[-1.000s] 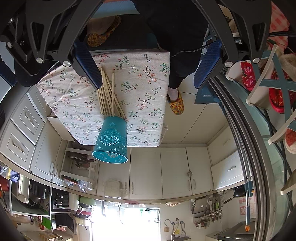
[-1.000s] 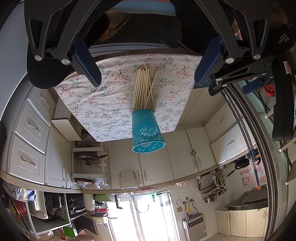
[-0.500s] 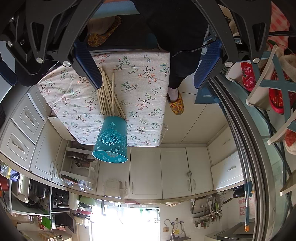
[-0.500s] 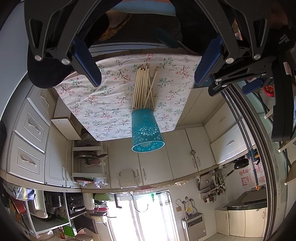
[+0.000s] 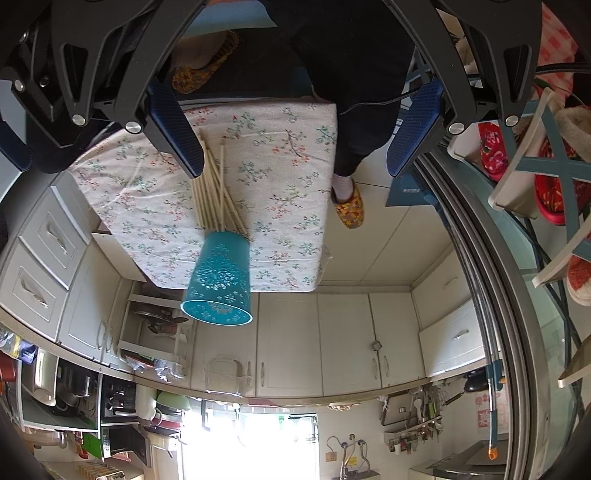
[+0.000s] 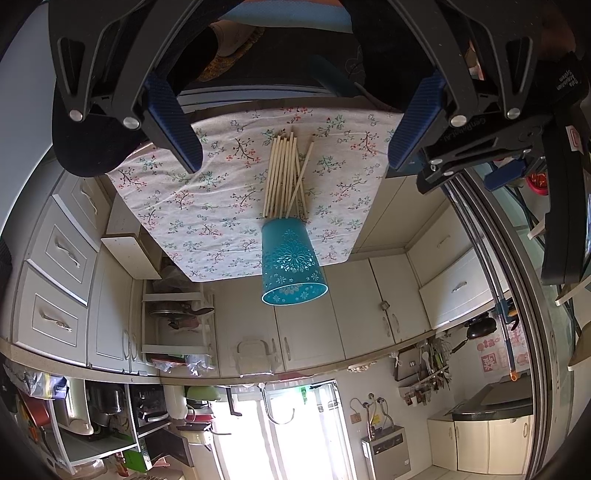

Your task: Organize utensils

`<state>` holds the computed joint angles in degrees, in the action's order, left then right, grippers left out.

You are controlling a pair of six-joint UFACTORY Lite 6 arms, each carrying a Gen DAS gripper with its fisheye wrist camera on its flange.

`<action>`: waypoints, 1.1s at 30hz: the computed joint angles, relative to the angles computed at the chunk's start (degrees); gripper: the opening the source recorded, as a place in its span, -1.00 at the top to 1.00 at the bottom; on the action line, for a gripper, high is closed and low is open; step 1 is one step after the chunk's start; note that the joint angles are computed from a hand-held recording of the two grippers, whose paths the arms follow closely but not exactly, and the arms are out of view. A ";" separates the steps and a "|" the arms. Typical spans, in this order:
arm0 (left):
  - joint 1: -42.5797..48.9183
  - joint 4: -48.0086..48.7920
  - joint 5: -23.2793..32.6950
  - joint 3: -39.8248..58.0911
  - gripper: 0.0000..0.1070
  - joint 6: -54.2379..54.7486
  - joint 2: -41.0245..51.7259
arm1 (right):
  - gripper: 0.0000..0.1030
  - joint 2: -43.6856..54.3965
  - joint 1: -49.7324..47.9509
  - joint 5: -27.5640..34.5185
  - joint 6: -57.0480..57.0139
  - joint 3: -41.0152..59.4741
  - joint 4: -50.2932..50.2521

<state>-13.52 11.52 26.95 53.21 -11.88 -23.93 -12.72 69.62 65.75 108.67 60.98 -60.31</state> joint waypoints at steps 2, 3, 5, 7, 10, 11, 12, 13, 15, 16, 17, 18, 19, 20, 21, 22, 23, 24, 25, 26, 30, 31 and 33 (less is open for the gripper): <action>0.07 1.02 -0.07 0.38 -0.78 -1.34 1.02 | -0.87 0.16 -1.43 -1.09 -0.54 -0.26 0.57; 0.70 0.78 -0.63 0.68 -0.78 -1.14 2.46 | -0.87 0.12 -2.95 -2.49 -0.76 -0.90 0.94; 2.84 -1.74 -0.95 3.23 -0.78 2.51 7.26 | -0.87 -0.25 -6.67 -5.88 -2.26 -2.10 2.67; 3.38 -3.96 -0.73 5.35 -0.78 4.83 12.38 | -0.87 0.30 -13.00 -11.20 -5.35 -3.38 6.06; 2.80 -3.95 1.14 10.43 -0.78 4.51 21.25 | -0.87 2.47 -22.49 -19.00 -11.26 -4.90 10.05; 2.42 -2.91 1.15 11.91 -0.78 3.35 23.56 | -0.87 3.47 -24.79 -20.78 -13.18 -4.98 11.20; 2.25 -2.51 0.57 13.39 -0.78 2.67 26.09 | -0.87 5.84 -28.41 -24.34 -15.16 -4.55 11.90; 2.06 -2.21 0.18 14.86 -0.78 2.13 28.42 | -0.83 7.46 -30.08 -25.50 -17.21 -4.04 12.44; 1.84 -3.14 -1.13 18.40 -0.78 2.26 33.50 | -0.64 13.22 -35.24 -31.30 -20.78 -1.67 12.41; 1.52 -2.60 -1.09 20.54 -0.78 1.72 36.25 | -0.51 16.08 -37.51 -34.20 -22.56 -0.16 13.04; 1.23 -1.83 -1.75 21.96 -0.78 1.06 38.30 | -0.42 20.53 -40.33 -37.90 -24.87 2.26 14.53; 0.77 -1.92 -1.26 24.46 -0.78 1.17 41.31 | -0.36 23.37 -42.57 -42.23 -24.78 3.88 13.76; 0.33 0.39 -3.18 25.32 -0.78 -0.87 43.07 | -0.22 27.92 -44.39 -44.16 -26.98 7.05 15.39; -0.01 0.43 -2.77 27.17 -0.78 -0.86 45.27 | -0.12 30.08 -45.51 -43.69 -31.19 8.86 18.14; -0.36 0.42 -2.10 29.40 -0.78 -0.95 47.67 | -0.09 34.08 -47.21 -45.01 -35.78 12.33 22.31; -0.46 0.51 -1.99 30.74 -0.78 -1.10 49.18 | -0.05 37.23 -48.40 -45.78 -38.49 15.19 24.85; -0.54 0.15 -1.50 33.16 -0.78 -0.93 51.63 | 0.00 40.37 -49.35 -45.87 -41.72 18.39 27.84; -0.40 -0.46 -0.99 34.81 -0.78 -0.39 53.15 | 0.03 42.69 -49.97 -46.29 -43.65 20.76 29.67; -0.36 -1.72 0.06 38.29 -0.78 0.35 56.15 | 0.06 45.13 -50.66 -47.57 -46.66 23.26 33.14; -0.29 -1.69 0.48 40.28 -0.78 0.28 57.86 | 0.07 46.97 -51.28 -47.54 -49.42 25.45 35.62; -0.31 -4.48 3.39 50.25 -0.78 2.66 65.27 | 0.07 49.26 -51.44 -45.94 -49.95 29.03 33.52; -0.63 -4.88 4.63 54.05 -0.78 2.83 67.91 | 0.07 49.30 -51.69 -45.72 -50.94 29.32 33.96; -1.14 -5.44 7.00 60.70 -0.78 3.01 72.39 | 0.07 48.41 -52.52 -46.54 -53.56 28.52 36.55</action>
